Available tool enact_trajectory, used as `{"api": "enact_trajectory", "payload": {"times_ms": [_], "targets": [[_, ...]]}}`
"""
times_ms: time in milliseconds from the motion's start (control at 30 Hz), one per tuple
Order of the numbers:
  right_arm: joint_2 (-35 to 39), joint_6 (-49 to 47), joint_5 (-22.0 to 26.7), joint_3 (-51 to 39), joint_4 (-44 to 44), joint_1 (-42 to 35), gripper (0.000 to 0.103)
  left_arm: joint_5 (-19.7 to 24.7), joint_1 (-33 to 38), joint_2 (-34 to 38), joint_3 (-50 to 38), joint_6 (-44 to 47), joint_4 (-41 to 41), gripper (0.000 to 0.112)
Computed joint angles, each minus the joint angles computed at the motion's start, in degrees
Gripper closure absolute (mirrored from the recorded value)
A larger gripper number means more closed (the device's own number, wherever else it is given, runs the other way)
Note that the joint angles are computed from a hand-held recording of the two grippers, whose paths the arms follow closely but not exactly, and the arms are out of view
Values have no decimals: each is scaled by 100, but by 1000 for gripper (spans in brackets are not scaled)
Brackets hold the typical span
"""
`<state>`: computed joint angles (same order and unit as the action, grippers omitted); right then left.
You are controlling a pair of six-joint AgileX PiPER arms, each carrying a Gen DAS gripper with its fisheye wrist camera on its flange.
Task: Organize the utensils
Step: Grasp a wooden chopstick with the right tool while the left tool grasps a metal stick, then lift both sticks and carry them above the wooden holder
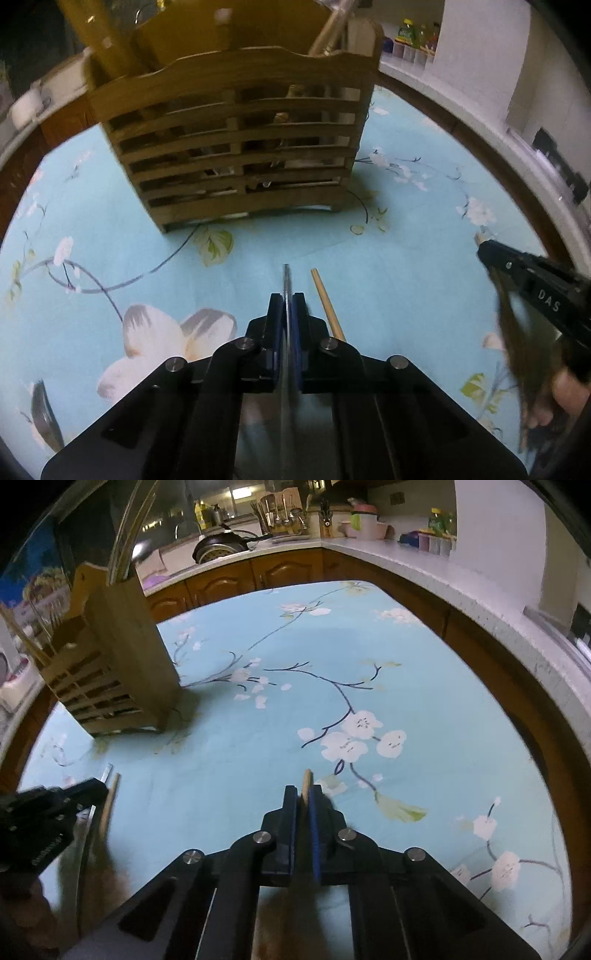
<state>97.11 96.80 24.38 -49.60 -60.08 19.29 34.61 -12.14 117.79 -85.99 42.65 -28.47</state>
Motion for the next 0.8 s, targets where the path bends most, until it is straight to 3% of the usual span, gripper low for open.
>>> {"api": "enact_trajectory", "payload": {"times_ms": [100, 267, 633, 800], "targets": [[-230, 457, -156, 213, -327, 75, 98, 9, 194, -235, 302, 490, -508, 108], [-704, 807, -133, 429, -542, 363, 98, 406, 704, -770, 736, 1345, -1457, 108], [-1611, 979, 744, 414, -603, 1311, 98, 1494, 1715, -1670, 1156, 2236, -2649, 108], [-1908, 918, 1082, 318, -606, 1621, 98, 1717, 1978, -2038, 1330, 2454, -2949, 108]]}}
